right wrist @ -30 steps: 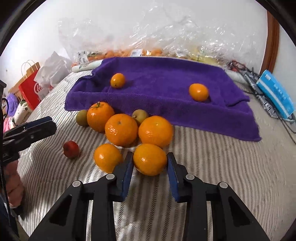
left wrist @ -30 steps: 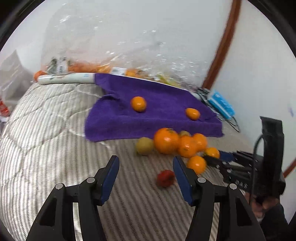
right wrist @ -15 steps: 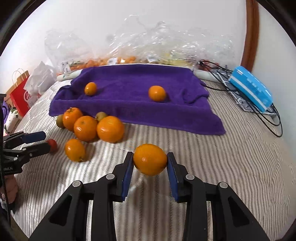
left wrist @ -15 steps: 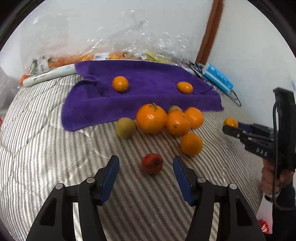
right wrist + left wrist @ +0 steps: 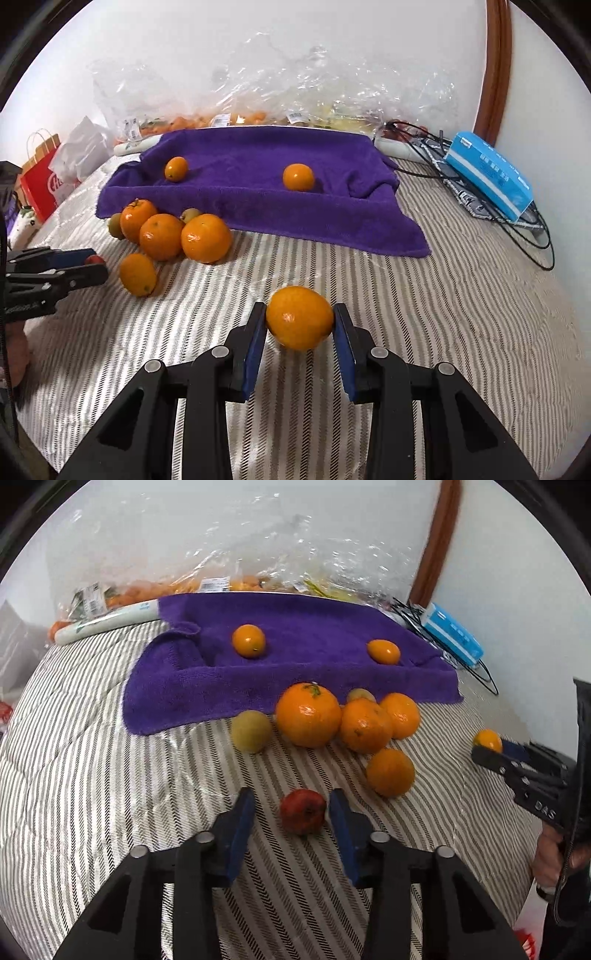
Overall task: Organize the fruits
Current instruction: 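Grasp the small red fruit with the left gripper while the right holds the orange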
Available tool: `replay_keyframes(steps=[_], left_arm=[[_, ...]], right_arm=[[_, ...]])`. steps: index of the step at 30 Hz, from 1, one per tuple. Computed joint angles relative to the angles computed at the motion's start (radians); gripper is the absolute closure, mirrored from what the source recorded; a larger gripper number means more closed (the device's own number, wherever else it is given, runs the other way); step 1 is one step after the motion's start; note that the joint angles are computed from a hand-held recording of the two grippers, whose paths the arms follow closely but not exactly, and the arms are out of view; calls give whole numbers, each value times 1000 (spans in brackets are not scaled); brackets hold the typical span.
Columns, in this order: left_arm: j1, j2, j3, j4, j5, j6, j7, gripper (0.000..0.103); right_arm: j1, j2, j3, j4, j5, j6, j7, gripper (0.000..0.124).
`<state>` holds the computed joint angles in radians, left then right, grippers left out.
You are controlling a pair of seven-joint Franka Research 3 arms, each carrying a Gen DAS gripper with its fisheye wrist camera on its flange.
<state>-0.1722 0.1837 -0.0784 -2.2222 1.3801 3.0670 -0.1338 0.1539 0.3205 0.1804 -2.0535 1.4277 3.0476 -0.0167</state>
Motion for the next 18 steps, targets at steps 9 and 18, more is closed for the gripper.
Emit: replay_keyframes(steps=[9, 18], left_arm=[[8, 3, -2, 3, 51, 21, -81, 79], [-1, -6, -4, -3, 72, 3, -125, 79]], right_arm=[[10, -28, -29, -11, 93, -26, -84, 88], [13, -35, -44, -22, 88, -40, -71, 88]])
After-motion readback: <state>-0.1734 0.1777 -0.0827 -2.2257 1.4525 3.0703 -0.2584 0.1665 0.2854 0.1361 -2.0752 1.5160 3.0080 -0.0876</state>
